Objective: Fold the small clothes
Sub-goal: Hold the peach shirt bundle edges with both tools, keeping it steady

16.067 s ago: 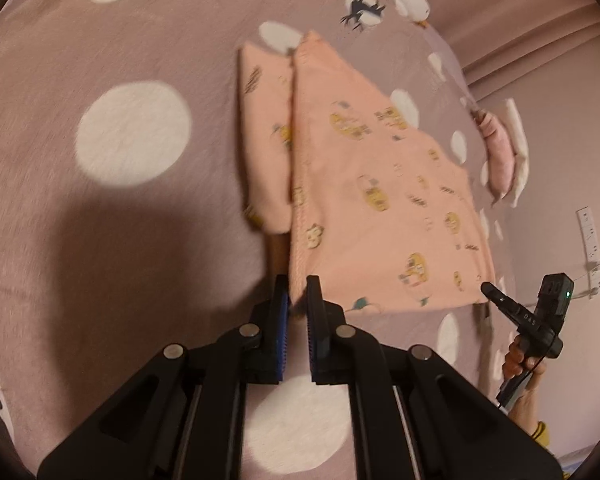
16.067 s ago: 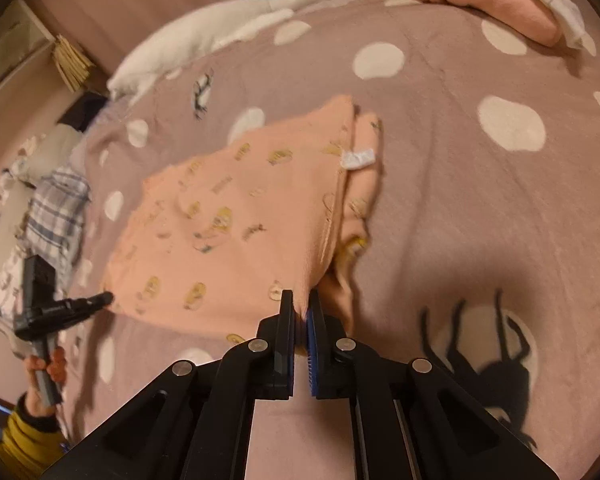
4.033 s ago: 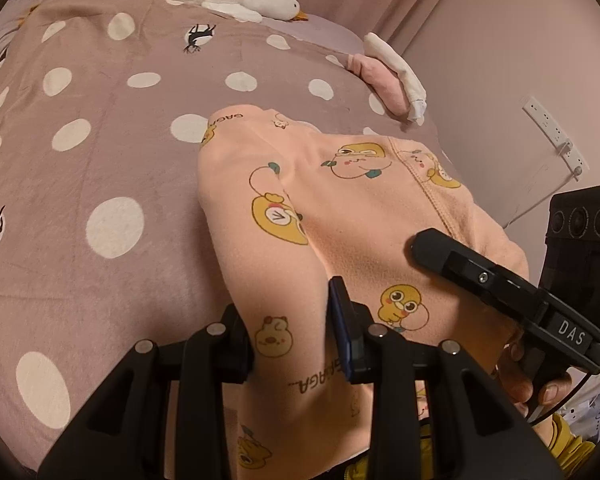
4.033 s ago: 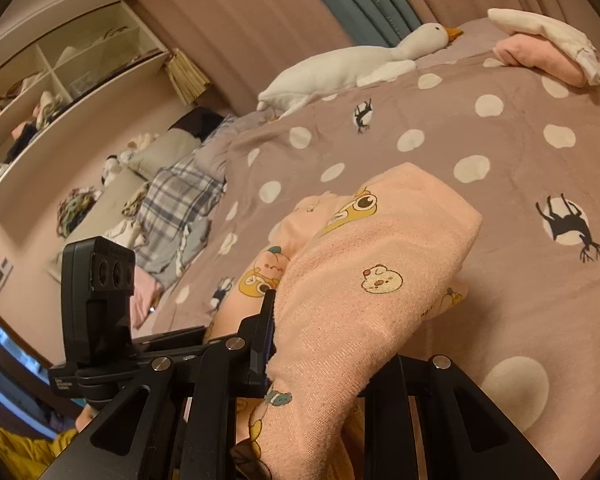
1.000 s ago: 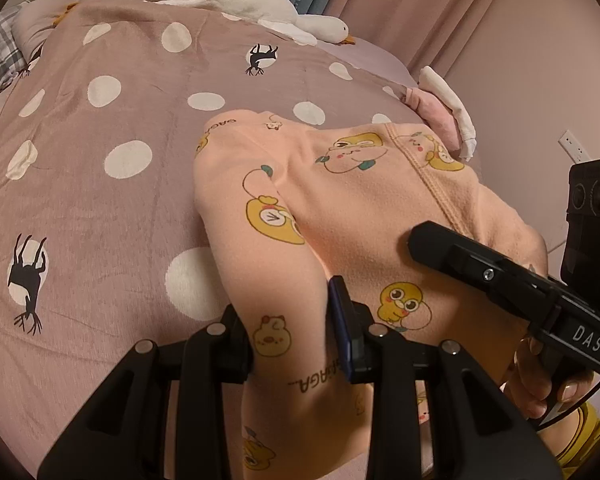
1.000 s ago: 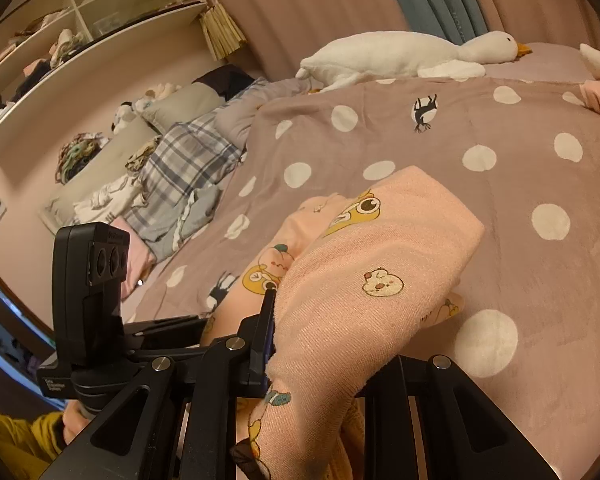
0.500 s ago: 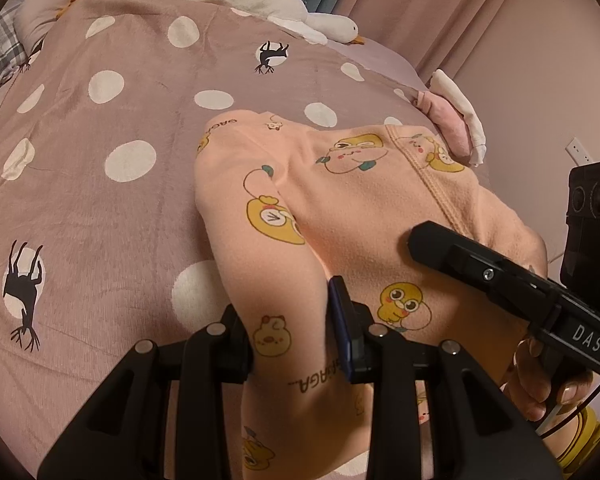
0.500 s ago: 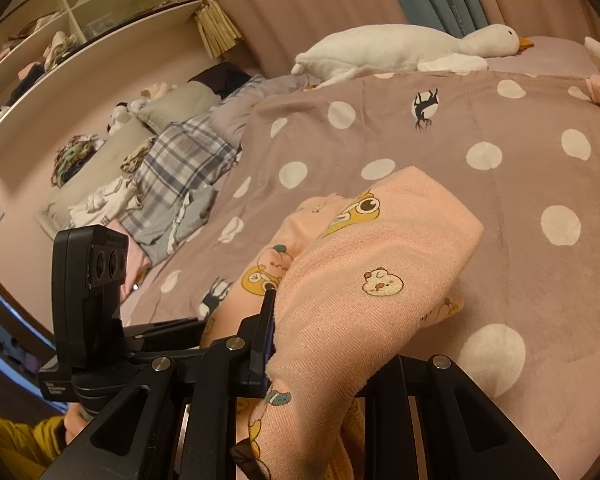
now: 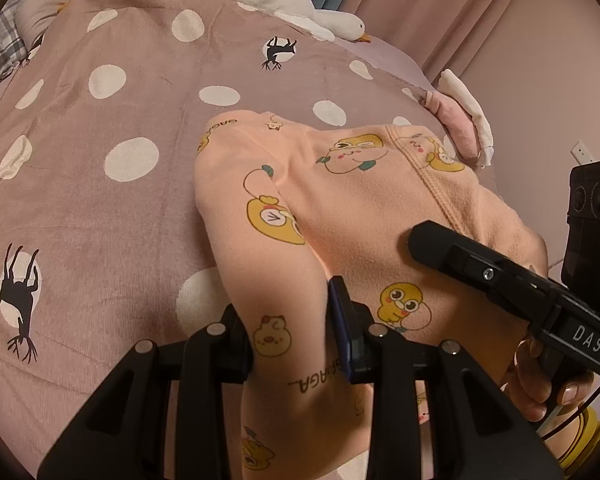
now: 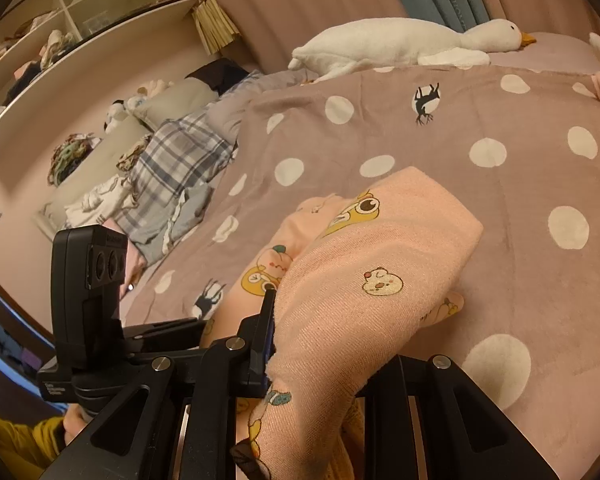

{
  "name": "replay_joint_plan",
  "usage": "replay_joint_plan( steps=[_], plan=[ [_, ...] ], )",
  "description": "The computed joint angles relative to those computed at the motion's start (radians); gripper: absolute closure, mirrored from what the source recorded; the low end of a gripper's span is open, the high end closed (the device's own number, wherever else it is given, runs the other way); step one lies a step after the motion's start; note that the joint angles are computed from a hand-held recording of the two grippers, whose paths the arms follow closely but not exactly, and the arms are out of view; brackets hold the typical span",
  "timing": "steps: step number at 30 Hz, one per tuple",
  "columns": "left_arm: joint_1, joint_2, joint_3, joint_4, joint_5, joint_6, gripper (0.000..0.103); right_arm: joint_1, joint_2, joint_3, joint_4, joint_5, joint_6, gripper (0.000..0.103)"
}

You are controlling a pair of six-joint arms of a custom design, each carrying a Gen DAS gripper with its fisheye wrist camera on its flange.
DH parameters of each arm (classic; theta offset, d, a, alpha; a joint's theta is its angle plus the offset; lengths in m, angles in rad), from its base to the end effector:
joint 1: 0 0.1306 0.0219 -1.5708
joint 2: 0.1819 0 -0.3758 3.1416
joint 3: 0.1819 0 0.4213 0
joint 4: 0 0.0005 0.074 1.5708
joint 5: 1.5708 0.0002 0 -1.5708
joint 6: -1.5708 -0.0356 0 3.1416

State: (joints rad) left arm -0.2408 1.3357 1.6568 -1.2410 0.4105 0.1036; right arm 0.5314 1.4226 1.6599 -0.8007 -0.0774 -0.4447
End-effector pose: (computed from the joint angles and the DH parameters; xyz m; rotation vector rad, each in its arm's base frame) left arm 0.4492 -0.1254 0.5539 0.3456 2.4752 -0.6555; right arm 0.4614 0.2738 0.5466 -0.1425 2.1995 0.6448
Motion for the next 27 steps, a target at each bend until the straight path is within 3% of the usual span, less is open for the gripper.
replay_joint_plan(
  steps=[27],
  plan=[
    [0.01, 0.034, 0.005, 0.003, -0.003, -0.007, 0.071, -0.008, 0.021, -0.005, 0.012, -0.012, -0.006, 0.08]
  ],
)
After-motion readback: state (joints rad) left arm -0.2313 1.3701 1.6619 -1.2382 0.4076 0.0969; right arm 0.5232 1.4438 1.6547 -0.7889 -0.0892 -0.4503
